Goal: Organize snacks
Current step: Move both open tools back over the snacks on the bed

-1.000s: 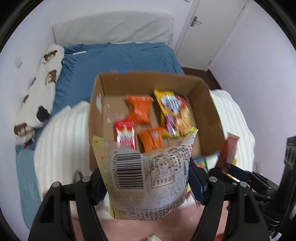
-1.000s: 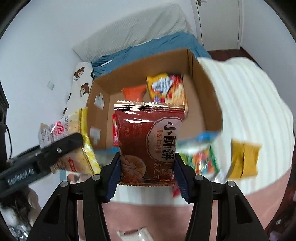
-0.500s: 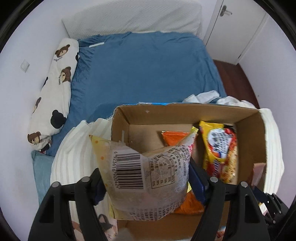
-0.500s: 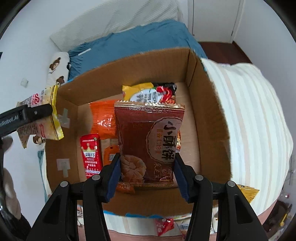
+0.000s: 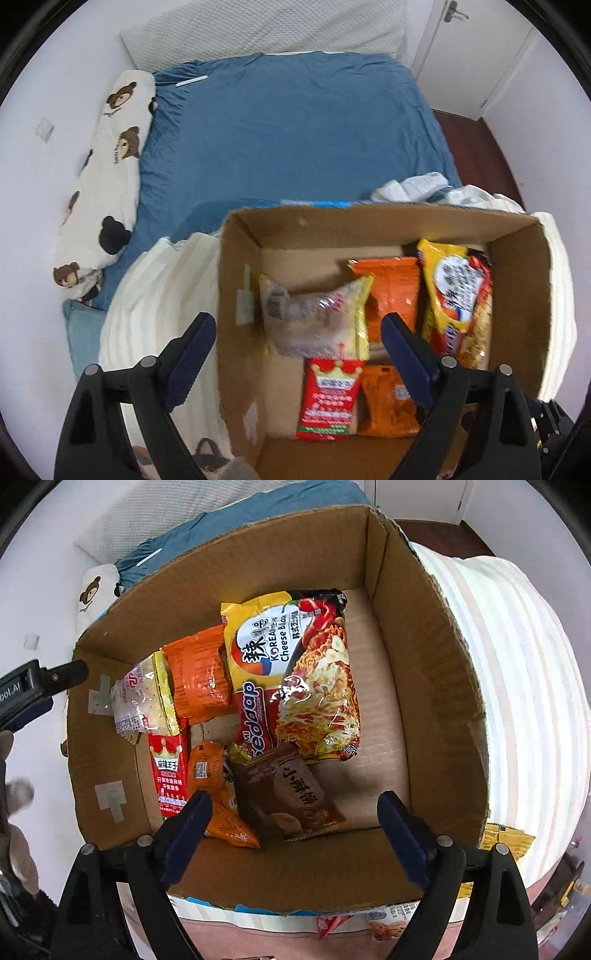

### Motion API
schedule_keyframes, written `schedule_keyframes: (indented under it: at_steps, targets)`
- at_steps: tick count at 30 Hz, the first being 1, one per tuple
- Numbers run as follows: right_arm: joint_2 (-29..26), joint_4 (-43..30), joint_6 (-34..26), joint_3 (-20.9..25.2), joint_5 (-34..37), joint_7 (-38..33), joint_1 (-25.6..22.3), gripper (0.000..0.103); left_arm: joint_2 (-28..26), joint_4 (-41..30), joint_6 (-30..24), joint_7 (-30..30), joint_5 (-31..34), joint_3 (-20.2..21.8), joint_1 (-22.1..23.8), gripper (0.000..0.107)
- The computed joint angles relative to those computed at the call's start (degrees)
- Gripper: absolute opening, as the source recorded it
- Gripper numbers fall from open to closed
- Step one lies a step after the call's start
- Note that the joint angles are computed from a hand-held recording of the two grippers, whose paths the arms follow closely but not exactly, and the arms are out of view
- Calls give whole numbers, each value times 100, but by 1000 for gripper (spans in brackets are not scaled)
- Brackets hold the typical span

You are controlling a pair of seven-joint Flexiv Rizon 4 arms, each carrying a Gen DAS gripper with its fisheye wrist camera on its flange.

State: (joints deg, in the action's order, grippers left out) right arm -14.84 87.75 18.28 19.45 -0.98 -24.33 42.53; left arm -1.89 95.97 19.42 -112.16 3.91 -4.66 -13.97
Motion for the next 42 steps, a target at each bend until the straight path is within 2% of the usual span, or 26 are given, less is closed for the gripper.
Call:
schedule_keyframes:
  at_steps: [8,14,24,30,36,42]
  targets:
    - [222,165,25,37,-469,113,163,93,577,518,119,16,-351,-69,-148,91]
    - [389,176,-326,90,-979,258,355,93,1164,1056,238,-180,-421,-188,-266,91]
    - [740,329,-349,252,-1626,525,613,92,2241,1756,532,-900,-282,-433,-280,91]
    - [971,420,-202,407,-1933,702,781,92,2821,1991,480,-1248,-184,-608,-288,91]
    - [1462,844,0,673,-1498,913,816,92,3382,2353,160,-1436,-189,-883,-526,91]
    - [2147,1769,317,1013,-26,1206,787,92,3590,3055,-146,-1137,-729,-1072,-1303,91]
